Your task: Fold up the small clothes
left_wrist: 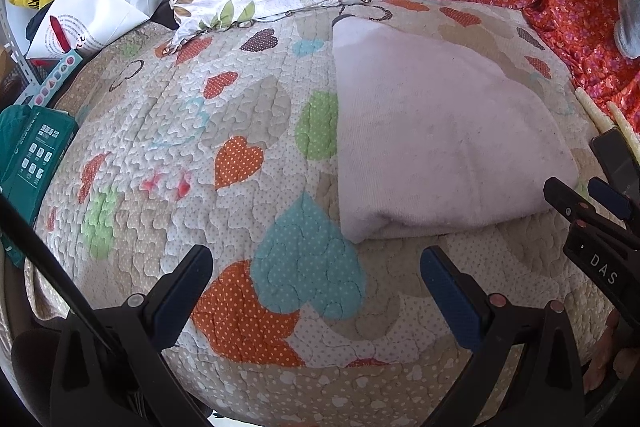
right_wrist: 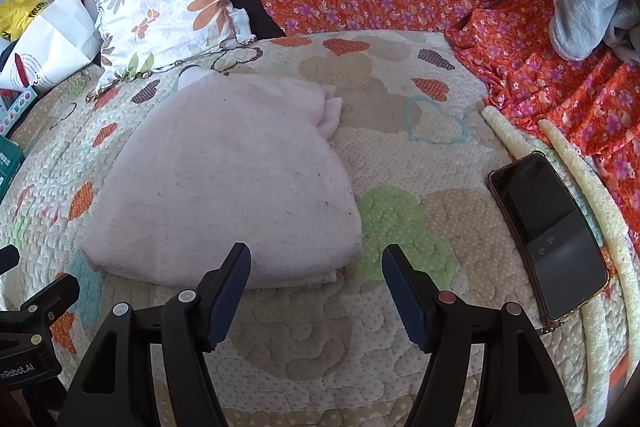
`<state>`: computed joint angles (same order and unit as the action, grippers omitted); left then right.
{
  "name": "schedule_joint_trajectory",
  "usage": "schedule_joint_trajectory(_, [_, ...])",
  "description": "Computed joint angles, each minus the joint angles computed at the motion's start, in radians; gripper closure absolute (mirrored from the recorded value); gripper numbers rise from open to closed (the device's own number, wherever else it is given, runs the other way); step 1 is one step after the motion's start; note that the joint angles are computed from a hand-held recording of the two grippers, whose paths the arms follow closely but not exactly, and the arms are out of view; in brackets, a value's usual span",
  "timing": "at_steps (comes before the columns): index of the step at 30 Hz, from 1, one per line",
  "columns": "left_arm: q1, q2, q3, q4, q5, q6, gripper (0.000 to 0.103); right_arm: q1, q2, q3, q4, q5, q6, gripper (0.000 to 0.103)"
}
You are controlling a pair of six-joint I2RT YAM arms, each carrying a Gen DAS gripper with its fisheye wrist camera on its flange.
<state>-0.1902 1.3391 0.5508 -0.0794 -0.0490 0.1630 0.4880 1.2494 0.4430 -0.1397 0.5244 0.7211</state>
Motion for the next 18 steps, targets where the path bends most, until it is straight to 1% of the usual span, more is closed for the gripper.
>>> schedule_joint_trajectory(18, [0.013,0.062,0.029,-0.019,0.008,-0.008,0.0,0.028,0.013,0.018,-0.019,0.021,0.005,0.026])
